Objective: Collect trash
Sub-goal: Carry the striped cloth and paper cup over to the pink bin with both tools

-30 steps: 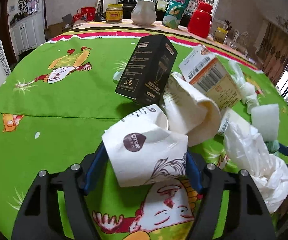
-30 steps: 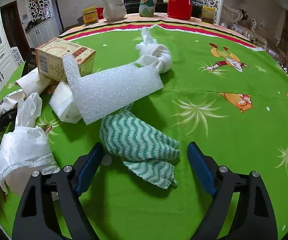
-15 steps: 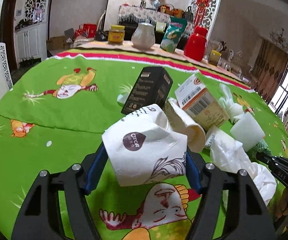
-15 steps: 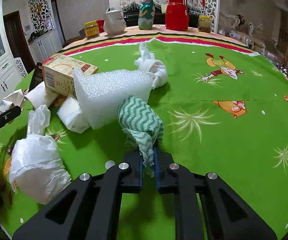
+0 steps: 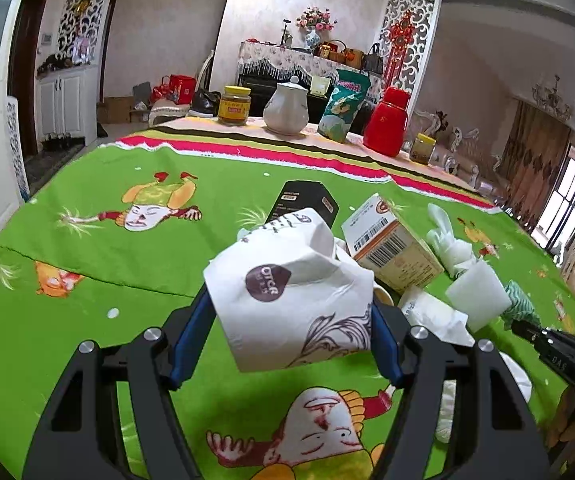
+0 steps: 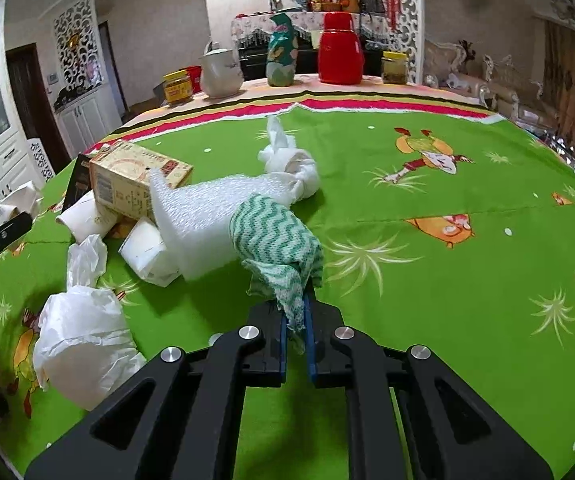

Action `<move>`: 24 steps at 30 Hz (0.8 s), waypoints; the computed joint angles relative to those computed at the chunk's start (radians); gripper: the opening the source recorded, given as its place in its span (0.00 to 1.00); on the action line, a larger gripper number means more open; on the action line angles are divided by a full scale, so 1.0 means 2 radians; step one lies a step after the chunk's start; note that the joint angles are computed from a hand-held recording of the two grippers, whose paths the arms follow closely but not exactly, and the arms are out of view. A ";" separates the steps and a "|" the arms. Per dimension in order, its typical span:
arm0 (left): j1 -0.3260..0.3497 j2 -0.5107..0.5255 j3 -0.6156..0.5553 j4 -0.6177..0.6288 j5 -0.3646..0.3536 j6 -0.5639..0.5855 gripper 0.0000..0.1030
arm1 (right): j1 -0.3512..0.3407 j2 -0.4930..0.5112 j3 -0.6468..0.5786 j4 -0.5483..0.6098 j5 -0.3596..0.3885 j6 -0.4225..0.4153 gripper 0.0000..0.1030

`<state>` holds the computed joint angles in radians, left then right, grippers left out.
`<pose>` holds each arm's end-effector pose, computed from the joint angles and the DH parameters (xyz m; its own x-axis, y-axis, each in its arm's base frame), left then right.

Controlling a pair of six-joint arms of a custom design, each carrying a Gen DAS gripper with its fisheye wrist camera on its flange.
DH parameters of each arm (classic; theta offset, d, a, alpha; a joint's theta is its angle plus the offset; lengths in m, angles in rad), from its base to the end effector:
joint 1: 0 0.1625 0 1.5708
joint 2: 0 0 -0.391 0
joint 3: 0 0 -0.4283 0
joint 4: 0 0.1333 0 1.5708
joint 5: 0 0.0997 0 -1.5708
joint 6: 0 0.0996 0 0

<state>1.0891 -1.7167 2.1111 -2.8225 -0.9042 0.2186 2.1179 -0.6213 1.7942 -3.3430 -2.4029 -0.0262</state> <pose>-0.0418 -0.5006 0.4089 -0.8256 0.0768 -0.5590 0.4940 0.5771 -0.6503 0.3652 -0.4848 -0.0039 -0.7805 -0.0126 0.6251 -0.4502 0.7051 -0.5479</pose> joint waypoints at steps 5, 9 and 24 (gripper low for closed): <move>-0.020 -0.038 0.020 0.059 0.025 -0.008 0.66 | 0.000 -0.007 0.008 0.005 -0.009 0.030 0.11; -0.037 -0.092 0.051 0.087 0.039 -0.003 0.66 | 0.020 -0.014 0.026 0.003 -0.003 0.043 0.11; -0.124 -0.309 0.152 0.184 0.083 -0.018 0.66 | 0.110 -0.005 0.056 -0.052 0.032 0.059 0.11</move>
<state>0.8420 -2.3339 2.4145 -2.4547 -0.7372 0.1827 2.3382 -0.6306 1.9068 -3.4470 -2.3398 0.0920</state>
